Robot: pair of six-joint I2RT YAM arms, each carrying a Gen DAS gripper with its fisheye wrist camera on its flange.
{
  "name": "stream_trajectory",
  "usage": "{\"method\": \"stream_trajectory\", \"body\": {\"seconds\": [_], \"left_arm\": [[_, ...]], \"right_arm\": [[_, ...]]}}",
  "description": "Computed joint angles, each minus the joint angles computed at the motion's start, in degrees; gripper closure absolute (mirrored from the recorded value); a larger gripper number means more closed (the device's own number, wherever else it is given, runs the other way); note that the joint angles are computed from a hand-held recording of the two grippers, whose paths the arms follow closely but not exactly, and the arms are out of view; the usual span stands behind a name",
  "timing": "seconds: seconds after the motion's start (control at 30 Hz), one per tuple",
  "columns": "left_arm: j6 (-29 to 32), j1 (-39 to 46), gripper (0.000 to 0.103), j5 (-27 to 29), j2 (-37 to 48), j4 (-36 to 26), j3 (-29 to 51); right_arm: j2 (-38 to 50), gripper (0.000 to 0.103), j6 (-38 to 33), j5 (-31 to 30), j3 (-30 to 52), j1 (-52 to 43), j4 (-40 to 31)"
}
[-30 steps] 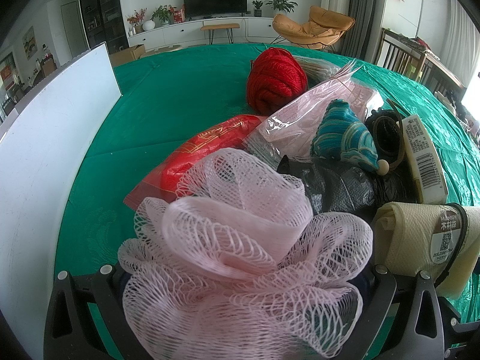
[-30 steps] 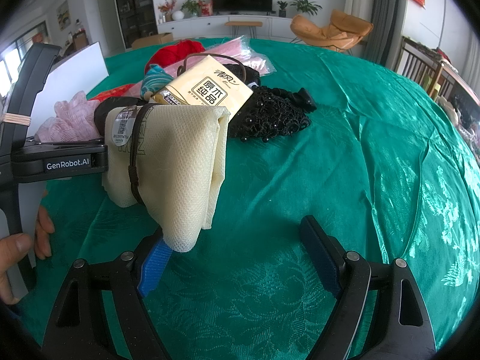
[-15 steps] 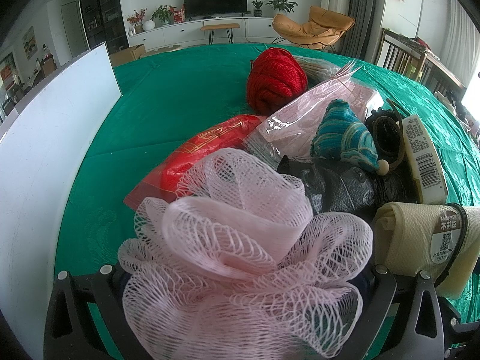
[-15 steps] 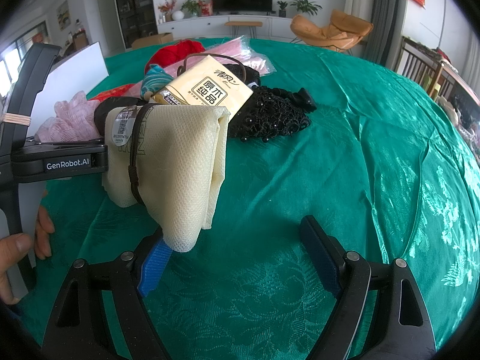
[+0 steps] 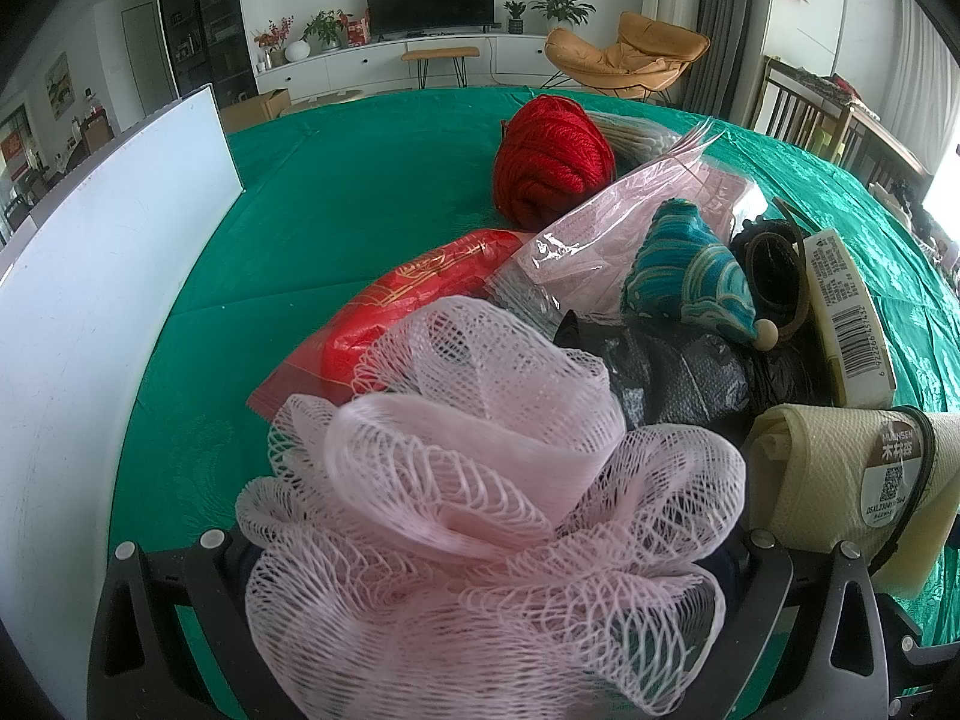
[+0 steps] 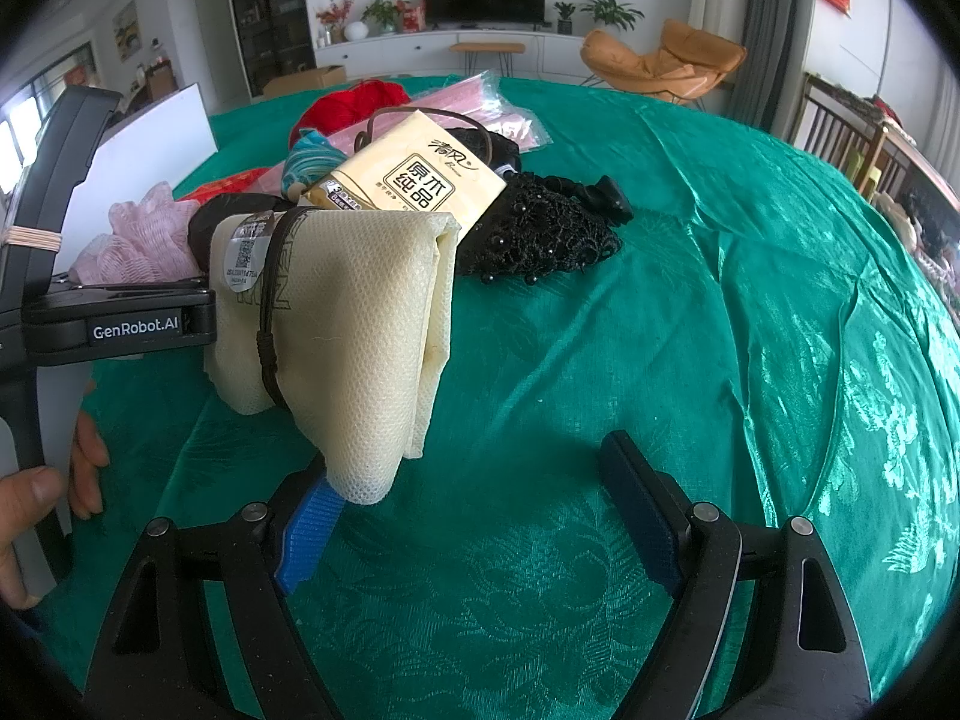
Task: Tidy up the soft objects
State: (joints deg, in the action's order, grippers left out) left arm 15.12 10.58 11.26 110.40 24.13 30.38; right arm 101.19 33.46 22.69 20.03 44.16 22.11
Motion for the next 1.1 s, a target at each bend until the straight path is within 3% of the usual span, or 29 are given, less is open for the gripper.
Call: {"method": "stream_trajectory", "body": {"seconds": [0.63, 0.77, 0.93, 1.1], "left_arm": [[-0.20, 0.24, 0.000, -0.22, -0.52, -0.34, -0.50], [3.94, 2.30, 0.000, 1.71, -4.38, -5.54, -2.72], [11.78, 10.42, 0.000, 11.20, -12.39, -17.65, -3.42], [11.01, 11.69, 0.000, 16.27, -13.83, -24.87, 2.92]], "right_arm": [[0.04, 0.018, 0.06, 0.03, -0.05, 0.04, 0.09], [0.06, 0.018, 0.07, 0.03, -0.05, 0.04, 0.11], [0.05, 0.018, 0.08, 0.08, -0.04, 0.06, 0.03], [0.02, 0.018, 0.09, 0.08, -0.02, 0.07, -0.03]]}}
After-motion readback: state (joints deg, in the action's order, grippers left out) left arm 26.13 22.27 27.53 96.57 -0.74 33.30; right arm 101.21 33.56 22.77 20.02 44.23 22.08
